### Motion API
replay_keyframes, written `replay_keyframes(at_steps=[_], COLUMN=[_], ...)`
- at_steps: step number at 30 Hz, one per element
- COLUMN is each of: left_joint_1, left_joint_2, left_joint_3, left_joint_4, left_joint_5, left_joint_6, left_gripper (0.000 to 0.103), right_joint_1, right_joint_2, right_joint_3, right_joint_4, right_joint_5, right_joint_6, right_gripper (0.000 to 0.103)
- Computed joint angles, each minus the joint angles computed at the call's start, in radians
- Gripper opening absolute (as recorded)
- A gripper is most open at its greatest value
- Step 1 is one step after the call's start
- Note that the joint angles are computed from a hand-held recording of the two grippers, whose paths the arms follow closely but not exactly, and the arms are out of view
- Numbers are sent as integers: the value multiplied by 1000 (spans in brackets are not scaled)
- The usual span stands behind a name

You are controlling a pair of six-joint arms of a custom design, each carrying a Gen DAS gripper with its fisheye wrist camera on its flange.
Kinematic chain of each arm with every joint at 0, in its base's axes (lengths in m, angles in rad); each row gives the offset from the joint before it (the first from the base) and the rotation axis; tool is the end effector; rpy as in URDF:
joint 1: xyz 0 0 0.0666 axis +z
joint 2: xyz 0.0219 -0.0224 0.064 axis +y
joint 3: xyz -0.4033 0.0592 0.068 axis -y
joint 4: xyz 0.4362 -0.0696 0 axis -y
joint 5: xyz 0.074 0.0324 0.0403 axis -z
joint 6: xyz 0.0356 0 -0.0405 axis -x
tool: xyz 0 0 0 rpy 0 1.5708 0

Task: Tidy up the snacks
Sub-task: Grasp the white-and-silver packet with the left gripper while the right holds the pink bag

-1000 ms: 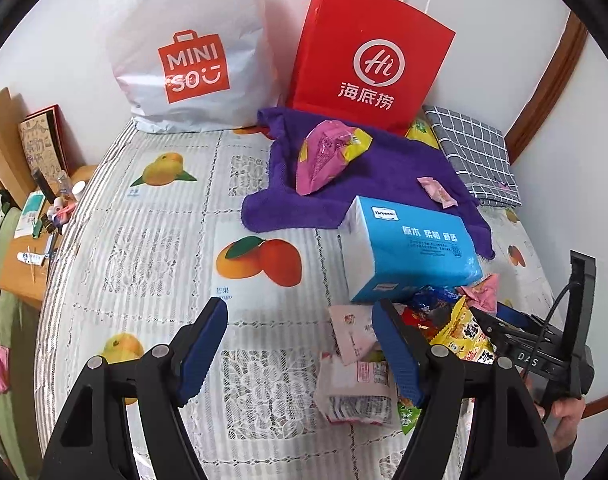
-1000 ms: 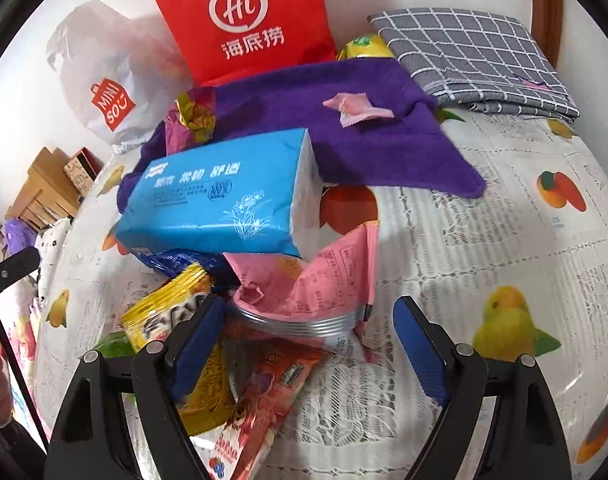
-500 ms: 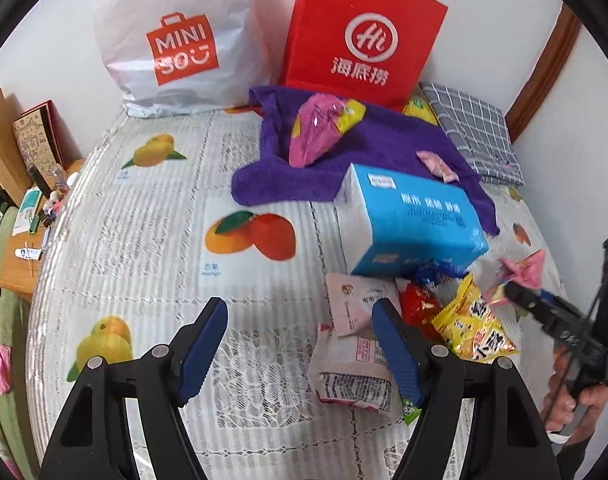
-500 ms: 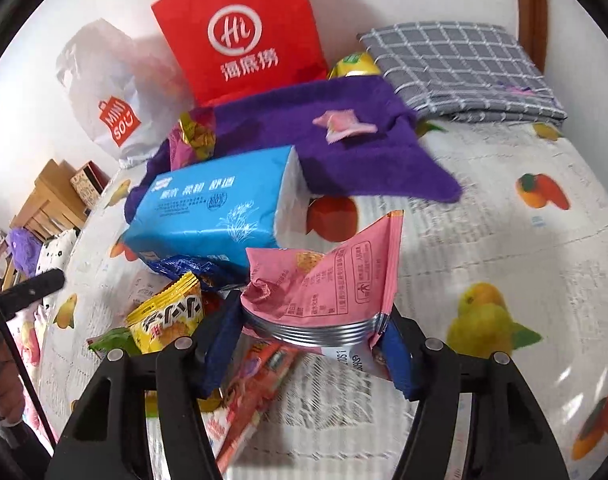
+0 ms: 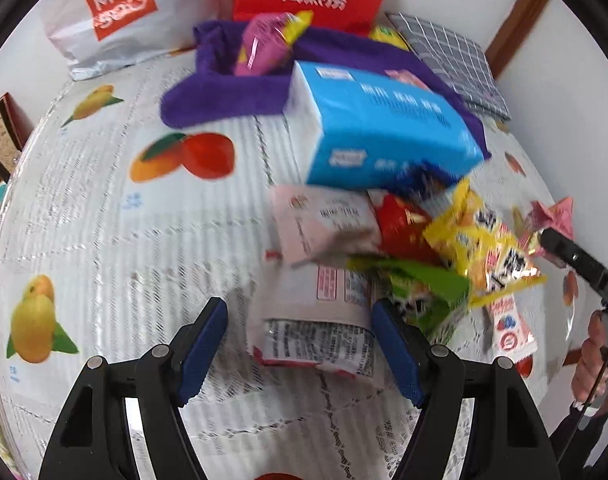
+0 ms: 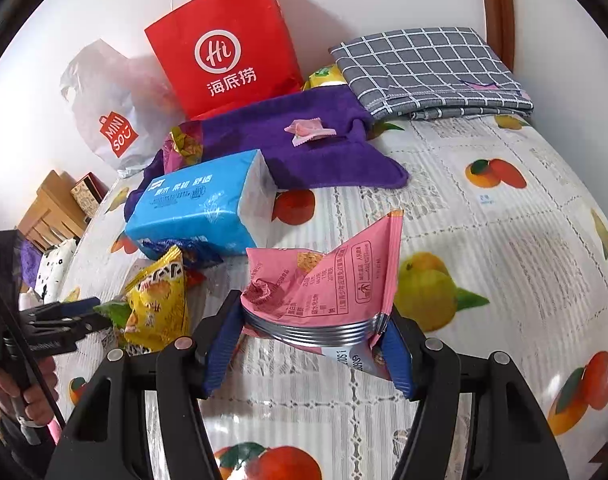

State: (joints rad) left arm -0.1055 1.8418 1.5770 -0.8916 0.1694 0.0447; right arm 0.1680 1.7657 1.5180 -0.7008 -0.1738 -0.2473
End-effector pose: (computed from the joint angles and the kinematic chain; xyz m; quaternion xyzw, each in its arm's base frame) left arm 0.6558 -0.0759 0.2869 0.0470 0.9741 -0.0979 0.1982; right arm 0.6429 0.1149 0.3174 0.0110 0.9487 0.1437 0.2814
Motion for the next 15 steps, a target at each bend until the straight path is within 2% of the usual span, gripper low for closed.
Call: replay_keyframes(at_steps=[7, 11, 12, 15], left_joint_1=[-32, -49, -48, -43], left_joint_2=[-10, -28, -27, -29], left_joint_3=[-27, -67, -66, -67], left_joint_4=[24, 84, 85, 95], left_joint_5=[-87, -141, -139, -131], left_joint_6=[-56, -84, -82, -78], left_gripper=[82, 82, 82, 73], right_joint_1=[-6, -8, -8, -6], right_joint_2=[-19, -25, -26, -27], right_joint_3=[-30, -40, -41, -44], right_joint_4=[10, 13, 12, 5], right_joint_5=[-9, -7, -6, -3], right_joint_6=[2, 1, 1, -2], right_gripper=[64, 64, 64, 64])
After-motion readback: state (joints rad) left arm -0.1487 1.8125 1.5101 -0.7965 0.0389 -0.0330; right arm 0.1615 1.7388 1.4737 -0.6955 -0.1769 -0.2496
